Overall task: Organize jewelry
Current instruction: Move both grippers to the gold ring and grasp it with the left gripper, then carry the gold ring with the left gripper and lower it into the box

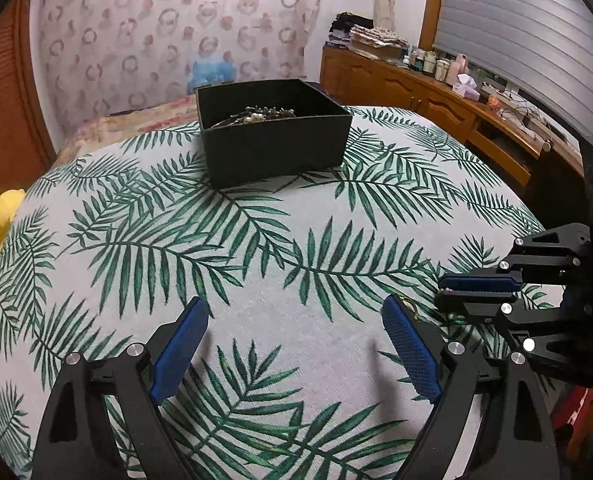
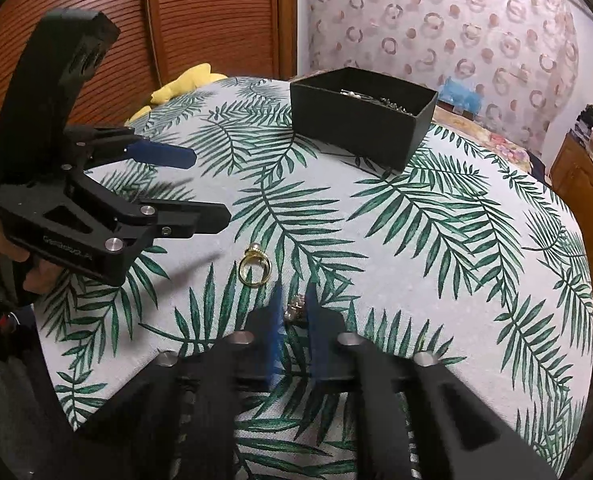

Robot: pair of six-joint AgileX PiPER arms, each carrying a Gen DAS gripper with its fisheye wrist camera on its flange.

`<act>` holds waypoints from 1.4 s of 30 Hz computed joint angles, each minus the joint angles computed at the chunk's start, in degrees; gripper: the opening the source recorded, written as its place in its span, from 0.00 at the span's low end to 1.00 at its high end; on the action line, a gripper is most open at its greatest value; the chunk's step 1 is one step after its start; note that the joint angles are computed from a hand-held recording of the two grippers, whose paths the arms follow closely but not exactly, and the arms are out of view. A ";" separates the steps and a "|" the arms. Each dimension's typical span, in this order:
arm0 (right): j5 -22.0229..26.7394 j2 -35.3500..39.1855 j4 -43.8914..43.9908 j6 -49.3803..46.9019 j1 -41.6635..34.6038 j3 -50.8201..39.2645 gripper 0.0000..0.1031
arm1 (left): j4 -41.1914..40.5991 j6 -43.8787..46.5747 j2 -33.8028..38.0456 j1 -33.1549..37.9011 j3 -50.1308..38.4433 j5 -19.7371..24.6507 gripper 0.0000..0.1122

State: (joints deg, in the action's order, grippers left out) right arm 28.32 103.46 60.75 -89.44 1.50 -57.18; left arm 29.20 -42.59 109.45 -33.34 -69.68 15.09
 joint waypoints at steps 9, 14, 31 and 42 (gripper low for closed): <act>3.39 -0.96 4.23 -2.96 -4.40 0.38 0.07 | -4.18 5.03 1.69 -2.58 -2.78 1.95 0.76; 5.85 -1.27 6.24 -4.57 -7.58 0.32 0.07 | -5.84 8.51 3.65 -4.56 -6.11 3.90 0.76; 6.09 -1.25 5.77 -3.94 -8.77 -1.02 0.07 | -1.65 8.13 4.86 -6.96 -6.37 3.61 0.22; 6.04 -0.88 4.59 -2.21 -7.90 -2.70 0.07 | 6.07 -2.11 2.58 -4.65 -3.59 1.21 0.22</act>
State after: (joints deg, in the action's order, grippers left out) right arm 34.36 102.58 65.35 -91.66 -6.40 -59.88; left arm 35.27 -44.71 112.03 -37.99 -73.27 16.30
